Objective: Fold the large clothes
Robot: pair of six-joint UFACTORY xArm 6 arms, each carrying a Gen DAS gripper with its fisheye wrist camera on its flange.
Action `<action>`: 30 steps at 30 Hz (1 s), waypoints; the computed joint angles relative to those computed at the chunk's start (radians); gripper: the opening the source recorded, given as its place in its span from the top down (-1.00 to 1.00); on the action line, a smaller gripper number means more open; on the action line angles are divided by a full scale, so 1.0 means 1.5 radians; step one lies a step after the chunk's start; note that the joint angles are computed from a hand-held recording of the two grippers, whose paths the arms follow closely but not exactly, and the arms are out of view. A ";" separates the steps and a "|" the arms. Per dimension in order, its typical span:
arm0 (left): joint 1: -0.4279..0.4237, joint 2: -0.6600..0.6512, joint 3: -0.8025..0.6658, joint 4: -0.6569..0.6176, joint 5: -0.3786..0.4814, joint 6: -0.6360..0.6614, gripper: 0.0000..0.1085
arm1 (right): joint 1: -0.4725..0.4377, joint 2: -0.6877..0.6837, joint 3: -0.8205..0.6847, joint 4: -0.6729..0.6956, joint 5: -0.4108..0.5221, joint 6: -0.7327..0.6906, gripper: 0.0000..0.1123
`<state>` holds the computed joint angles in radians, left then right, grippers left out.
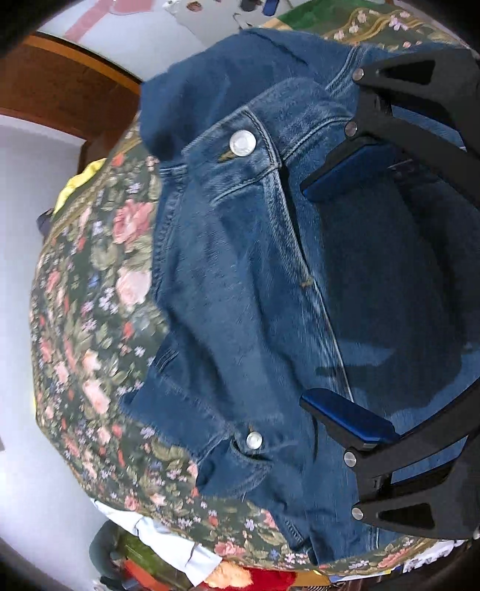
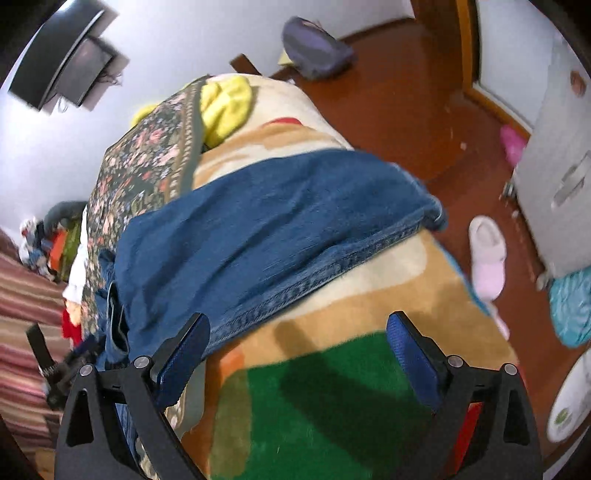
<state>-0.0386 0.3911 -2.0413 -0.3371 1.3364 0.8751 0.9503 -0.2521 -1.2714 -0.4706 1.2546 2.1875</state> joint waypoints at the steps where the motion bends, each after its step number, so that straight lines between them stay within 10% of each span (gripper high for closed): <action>1: -0.004 -0.007 0.019 0.006 -0.011 0.000 -0.90 | -0.005 -0.010 0.019 -0.002 -0.016 0.012 -0.71; 7: 0.013 0.048 -0.057 -0.026 0.063 -0.046 -0.90 | -0.070 -0.068 0.153 -0.003 -0.157 0.071 -0.45; 14: 0.021 0.070 -0.093 -0.040 0.094 -0.082 -0.90 | -0.103 -0.065 0.164 -0.036 -0.134 0.105 0.32; 16: 0.021 0.054 -0.071 -0.037 0.072 -0.080 -0.90 | -0.089 -0.032 0.098 -0.043 -0.060 0.064 0.67; 22: 0.035 0.015 -0.032 -0.038 -0.002 -0.039 -0.90 | -0.026 0.105 -0.169 -0.124 0.126 -0.089 0.75; 30: 0.126 0.090 -0.222 -0.128 0.077 -0.048 -0.90 | -0.007 0.322 -0.536 -0.205 0.144 -0.282 0.75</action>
